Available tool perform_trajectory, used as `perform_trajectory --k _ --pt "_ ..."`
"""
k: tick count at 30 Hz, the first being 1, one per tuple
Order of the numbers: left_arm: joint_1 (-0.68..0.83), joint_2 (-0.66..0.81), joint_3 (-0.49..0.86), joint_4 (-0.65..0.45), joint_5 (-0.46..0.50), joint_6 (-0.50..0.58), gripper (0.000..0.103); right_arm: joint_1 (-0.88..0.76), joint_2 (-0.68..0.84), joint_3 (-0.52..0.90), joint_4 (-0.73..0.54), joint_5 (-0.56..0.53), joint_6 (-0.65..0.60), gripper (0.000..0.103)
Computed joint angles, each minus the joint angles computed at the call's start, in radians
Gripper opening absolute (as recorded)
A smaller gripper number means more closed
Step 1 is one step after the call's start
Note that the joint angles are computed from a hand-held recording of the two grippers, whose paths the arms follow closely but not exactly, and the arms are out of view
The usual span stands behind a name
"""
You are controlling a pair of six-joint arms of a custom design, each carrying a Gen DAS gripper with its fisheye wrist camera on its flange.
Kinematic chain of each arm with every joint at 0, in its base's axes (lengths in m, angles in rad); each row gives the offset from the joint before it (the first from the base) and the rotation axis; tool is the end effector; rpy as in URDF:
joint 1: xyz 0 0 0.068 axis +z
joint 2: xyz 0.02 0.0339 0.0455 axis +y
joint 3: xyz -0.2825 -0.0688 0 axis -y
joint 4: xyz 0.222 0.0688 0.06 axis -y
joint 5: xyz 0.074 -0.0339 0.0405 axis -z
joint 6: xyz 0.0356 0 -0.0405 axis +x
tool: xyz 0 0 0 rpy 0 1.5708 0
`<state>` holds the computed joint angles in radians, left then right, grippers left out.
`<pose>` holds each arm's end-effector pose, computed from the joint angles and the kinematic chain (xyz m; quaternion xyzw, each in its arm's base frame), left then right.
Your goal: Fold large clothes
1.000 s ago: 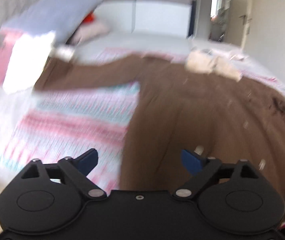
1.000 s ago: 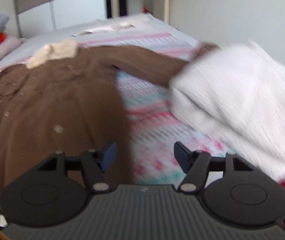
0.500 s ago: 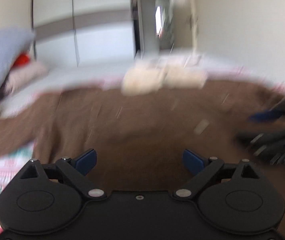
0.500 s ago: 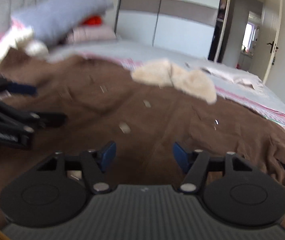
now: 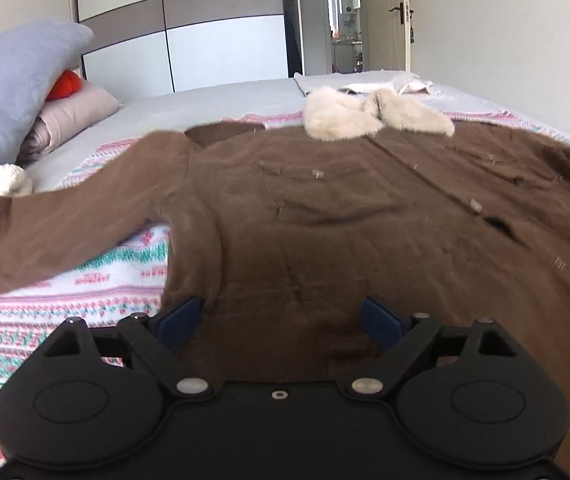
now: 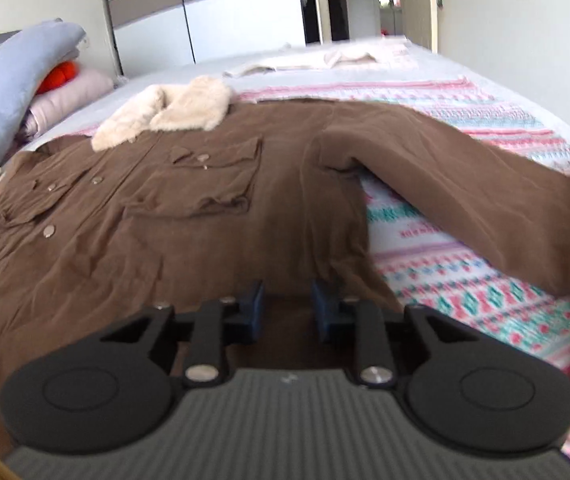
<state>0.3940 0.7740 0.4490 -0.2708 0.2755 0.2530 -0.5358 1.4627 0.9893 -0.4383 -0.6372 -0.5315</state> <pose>0.1303 0.0437 0.2362 0.0025 0.8775 0.0325 0.4785 0.2493 -0.1234 0.2654 -0.0994 0.8988 0.0988 0.4154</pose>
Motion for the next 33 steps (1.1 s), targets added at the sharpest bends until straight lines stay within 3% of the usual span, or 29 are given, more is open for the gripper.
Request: perform_trajectory --k 2,3,4,8,9,11,14,15,16,17,19,20,21,22,24,28,31,33 --pt "-0.01 -0.015 0.003 0.046 0.016 -0.013 0.089 0.02 -0.06 0.007 -0.029 0.024 -0.005 0.044" --pt "-0.053 -0.003 0.01 0.083 -0.019 -0.037 0.089 0.007 -0.1 -0.032 0.023 0.006 -0.018 0.056" --pt "-0.097 0.026 0.024 0.116 -0.062 -0.06 0.089 0.044 -0.136 -0.067 0.108 0.018 0.01 0.058" --pt "-0.214 0.255 0.064 0.309 -0.186 -0.116 0.089 0.24 -0.087 -0.073 0.279 0.139 0.176 0.052" --pt "-0.218 0.306 0.061 0.366 -0.204 -0.112 0.089 0.287 -0.046 -0.064 0.318 0.186 0.194 0.046" --pt "-0.209 0.409 0.064 0.447 -0.242 -0.089 0.089 0.358 0.05 -0.045 0.413 0.304 0.202 0.043" --pt "-0.196 0.555 0.082 0.508 -0.472 -0.035 0.091 0.366 0.216 0.051 0.391 0.51 0.19 0.034" --pt "-0.133 0.575 0.098 0.487 -0.415 -0.07 0.091 0.332 0.244 0.059 0.411 0.488 0.189 0.033" --pt "-0.062 0.58 0.145 0.409 -0.319 -0.132 0.091 0.301 0.256 0.093 0.37 0.454 0.201 0.031" --pt "-0.021 0.578 0.169 0.371 -0.29 -0.165 0.091 0.296 0.26 0.138 0.307 0.468 0.214 0.026" --pt "0.07 0.556 0.19 0.322 -0.18 -0.19 0.09 0.322 0.244 0.151 0.283 0.587 0.235 0.02" --pt "0.123 0.544 0.208 0.278 -0.108 -0.203 0.09 0.324 0.23 0.143 0.271 0.59 0.241 0.023" --pt "0.18 0.529 0.226 0.235 -0.04 -0.21 0.09 0.336 0.219 0.141 0.259 0.607 0.253 0.033" --pt "0.233 0.508 0.238 0.201 0.019 -0.217 0.09 0.354 0.206 0.136 0.253 0.63 0.262 0.051" --pt "0.341 0.471 0.259 0.162 0.1 -0.24 0.094 0.363 0.175 0.131 0.23 0.608 0.284 0.054" --pt "0.524 0.489 0.31 0.173 0.103 -0.341 0.097 0.359 0.084 0.126 0.152 0.48 0.36 0.069" --pt "0.619 0.57 0.346 0.225 0.024 -0.38 0.097 0.394 0.024 0.094 0.143 0.453 0.382 0.077" --pt "0.655 0.645 0.364 0.311 -0.054 -0.334 0.097 0.425 -0.006 0.074 0.149 0.463 0.37 0.079"
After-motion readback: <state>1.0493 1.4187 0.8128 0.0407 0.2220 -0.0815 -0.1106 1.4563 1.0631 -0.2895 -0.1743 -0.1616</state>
